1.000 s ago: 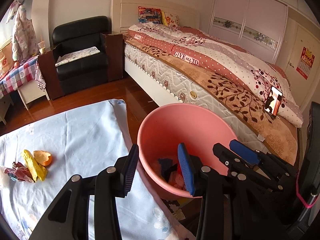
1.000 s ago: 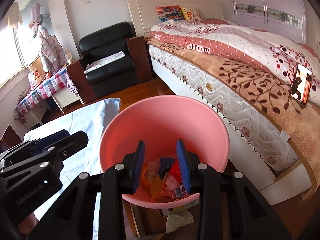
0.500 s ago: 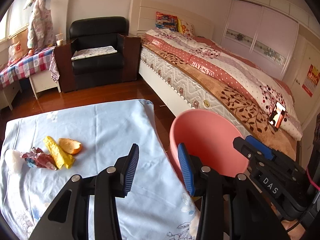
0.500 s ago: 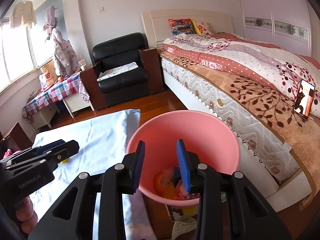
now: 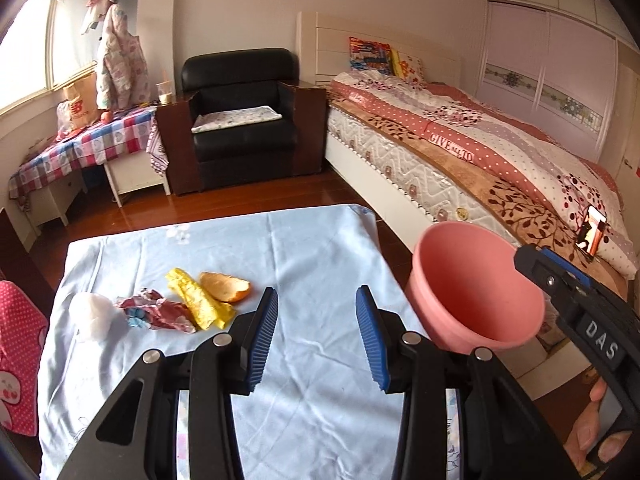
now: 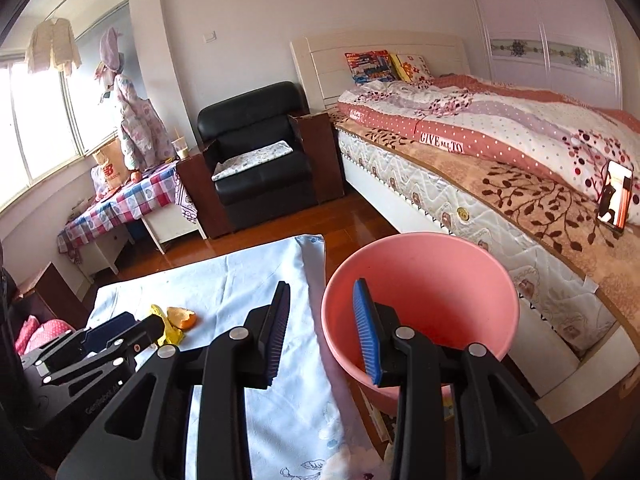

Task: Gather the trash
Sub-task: 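Move both tools back over the remaining trash on the table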

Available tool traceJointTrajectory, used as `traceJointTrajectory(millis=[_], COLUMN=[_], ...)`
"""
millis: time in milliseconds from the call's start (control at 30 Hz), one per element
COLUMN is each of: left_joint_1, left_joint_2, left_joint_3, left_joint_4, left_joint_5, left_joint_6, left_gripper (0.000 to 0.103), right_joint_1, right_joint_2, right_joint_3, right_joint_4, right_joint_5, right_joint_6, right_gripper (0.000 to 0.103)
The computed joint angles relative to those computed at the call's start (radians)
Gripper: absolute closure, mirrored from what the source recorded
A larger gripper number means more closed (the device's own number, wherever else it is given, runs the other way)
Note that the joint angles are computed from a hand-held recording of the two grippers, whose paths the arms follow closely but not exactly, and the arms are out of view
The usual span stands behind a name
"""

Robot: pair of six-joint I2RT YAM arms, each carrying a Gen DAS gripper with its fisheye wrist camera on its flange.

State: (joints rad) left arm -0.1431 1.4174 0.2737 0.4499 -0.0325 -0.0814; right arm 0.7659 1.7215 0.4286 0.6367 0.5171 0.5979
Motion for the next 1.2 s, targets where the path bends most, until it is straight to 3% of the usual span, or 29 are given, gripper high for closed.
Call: traceJointTrajectory(millis=[267,533,667,833,1067,1200], left_joint_1=[-0.091,-0.127,-0.027,0.241,0.679,0.839], left_joint_2=[-0.074,-0.102,-0.167,-0.185,0.042,0.190], left_joint_3=[-0.032,-0.070,-0.116,-0.174,-0.136,-0.076], left_joint_4=[0.004,0.006,0.004,0.041,0.163,0.201], left_joint_5=[-0.154,-0.188,-0.108,0.067,0.319,0.396], left_joint_6=[-0.005,-0.045,-0.035,0.057,0.230,0.281], left_gripper=[0.063,0.063,0.063,0.063,0.063,0.063], right_joint_1=[0.054,0.043,0.057,0.072,0.117,0.142], right_joint_2=[0.041,0.032,0.047,0.107,0.264,0.347], right_joint_3=[-0.127,-0.209,-0.207,-0.113,0.122,0.280], right_joint_4=[0.143,0.299,0.339,0.294,0.148,0.032], right_joint_5=[0.011,-0.020,-0.035,-0.073,-0.155,-0.215], right_joint_6=[0.107,0.088,0.065,0.032,0.011,-0.023], right_gripper=[0.069,0.069,0.069,0.069,0.069,0.069])
